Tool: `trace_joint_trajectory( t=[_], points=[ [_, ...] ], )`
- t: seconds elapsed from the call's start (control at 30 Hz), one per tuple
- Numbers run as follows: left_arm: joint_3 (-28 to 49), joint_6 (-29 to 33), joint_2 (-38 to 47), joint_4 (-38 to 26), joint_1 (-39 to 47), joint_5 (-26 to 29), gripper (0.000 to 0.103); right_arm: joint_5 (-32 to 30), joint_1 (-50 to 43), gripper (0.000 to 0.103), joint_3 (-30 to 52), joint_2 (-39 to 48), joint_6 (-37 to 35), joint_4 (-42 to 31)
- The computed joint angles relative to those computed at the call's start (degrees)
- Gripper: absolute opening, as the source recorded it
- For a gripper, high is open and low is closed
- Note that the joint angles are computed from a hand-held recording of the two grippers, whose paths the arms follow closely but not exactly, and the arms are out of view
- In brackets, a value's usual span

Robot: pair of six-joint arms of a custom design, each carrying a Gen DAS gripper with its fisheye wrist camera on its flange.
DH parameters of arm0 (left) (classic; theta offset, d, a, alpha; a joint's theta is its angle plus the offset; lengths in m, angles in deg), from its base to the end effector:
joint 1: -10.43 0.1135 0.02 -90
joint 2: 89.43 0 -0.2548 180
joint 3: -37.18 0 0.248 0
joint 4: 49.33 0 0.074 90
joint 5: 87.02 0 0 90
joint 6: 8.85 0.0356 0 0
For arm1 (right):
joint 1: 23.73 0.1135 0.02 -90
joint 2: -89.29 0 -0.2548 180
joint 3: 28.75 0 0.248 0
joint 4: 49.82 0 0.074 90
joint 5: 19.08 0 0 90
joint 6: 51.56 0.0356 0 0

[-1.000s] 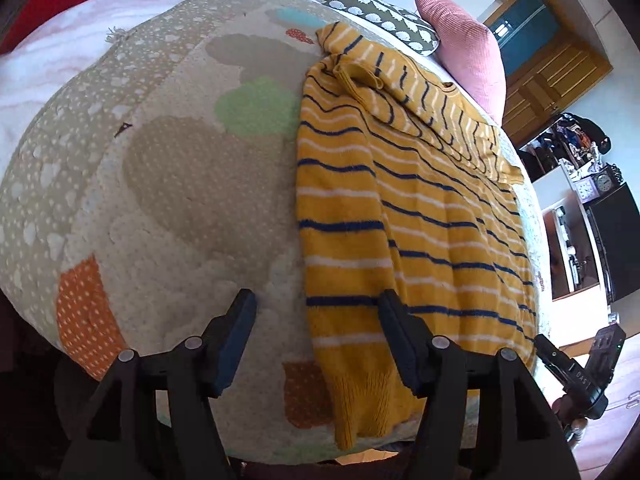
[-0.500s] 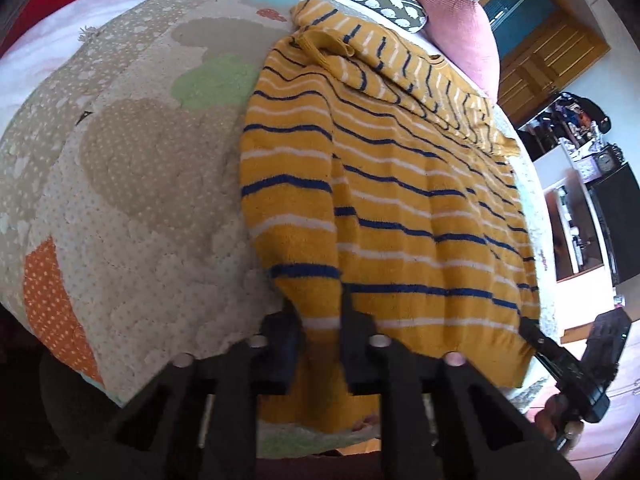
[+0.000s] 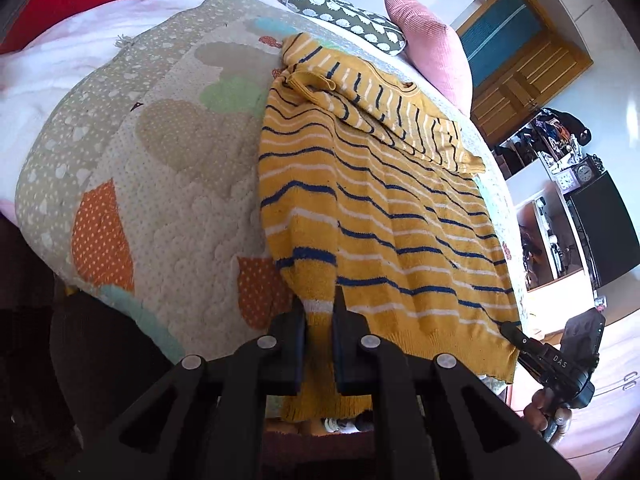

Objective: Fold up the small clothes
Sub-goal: 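Grasp the sweater hem with the left gripper and lift it toward the collar, then fold the hem over the body toward the collar and open the left gripper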

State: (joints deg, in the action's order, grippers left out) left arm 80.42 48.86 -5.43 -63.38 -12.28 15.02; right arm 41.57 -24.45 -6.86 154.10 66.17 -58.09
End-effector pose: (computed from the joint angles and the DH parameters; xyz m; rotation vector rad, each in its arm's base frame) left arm 0.2221 -0.1010 0.1161 -0.1315 2.6193 -0.6290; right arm 0.1592 0.0154 0.0933 0.3870 2.4559 0.8340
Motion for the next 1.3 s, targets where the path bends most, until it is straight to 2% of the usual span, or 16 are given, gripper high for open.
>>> trace_joint_trajectory(
  t=[0.13,0.2,0.33,0.53,0.73,0.97,1.07,1.13,1.17,1.2,1.23,1.27,1.3],
  points=[
    [-4.72,-1.46,-4.22,0.84,-3.61,-2.08,0.010,-0.13,-2.03,0.008,-3.60,-13.03,-2.64,-10.98],
    [-5.89,-2.12,-4.28,1.39,-4.14,-1.66,0.010,-0.23,-2.74,0.008,-4.68,-16.05,-3.89,-14.09],
    [-3.14,-0.70,-3.92,-0.28,-1.44,0.17,0.010,-1.49,-3.10,0.008,-2.22,-8.98,-4.66,-9.64],
    [7.98,2.74,-1.60,-5.91,2.11,-0.38,0.010,1.56,1.99,0.008,10.50,2.29,-3.21,-4.30],
    [26.81,4.35,12.74,-10.29,6.51,0.91,0.010,3.38,3.28,0.008,29.00,19.19,-3.36,-3.19],
    [57.43,3.57,36.36,-21.94,8.53,2.33,0.010,4.24,1.69,0.008,51.26,39.36,0.90,-6.60],
    [72.45,4.59,46.55,-28.41,7.76,-0.01,0.011,3.41,-0.11,0.008,60.56,48.38,4.18,-8.55],
    [81.57,4.64,52.79,-31.66,7.77,-0.39,0.012,2.87,-1.08,0.011,66.78,54.94,6.03,-9.11],
    [85.57,4.31,55.47,-33.11,8.11,0.53,0.012,3.39,-1.34,0.012,69.66,57.71,7.13,-9.85],
    [88.18,3.71,57.22,-33.89,8.55,1.83,0.014,3.72,-1.54,0.016,72.43,60.38,8.19,-10.57],
    [89.99,2.94,58.43,-34.20,9.21,3.81,0.018,3.12,-1.80,0.020,75.19,62.92,8.99,-11.39],
    [90.45,2.26,58.78,-33.70,9.89,5.57,0.021,1.85,-2.25,0.028,77.51,65.17,9.98,-11.80],
    [89.54,1.63,58.20,-32.38,10.41,6.59,0.028,0.73,-2.65,0.033,78.67,66.64,11.69,-10.92]
  ],
)
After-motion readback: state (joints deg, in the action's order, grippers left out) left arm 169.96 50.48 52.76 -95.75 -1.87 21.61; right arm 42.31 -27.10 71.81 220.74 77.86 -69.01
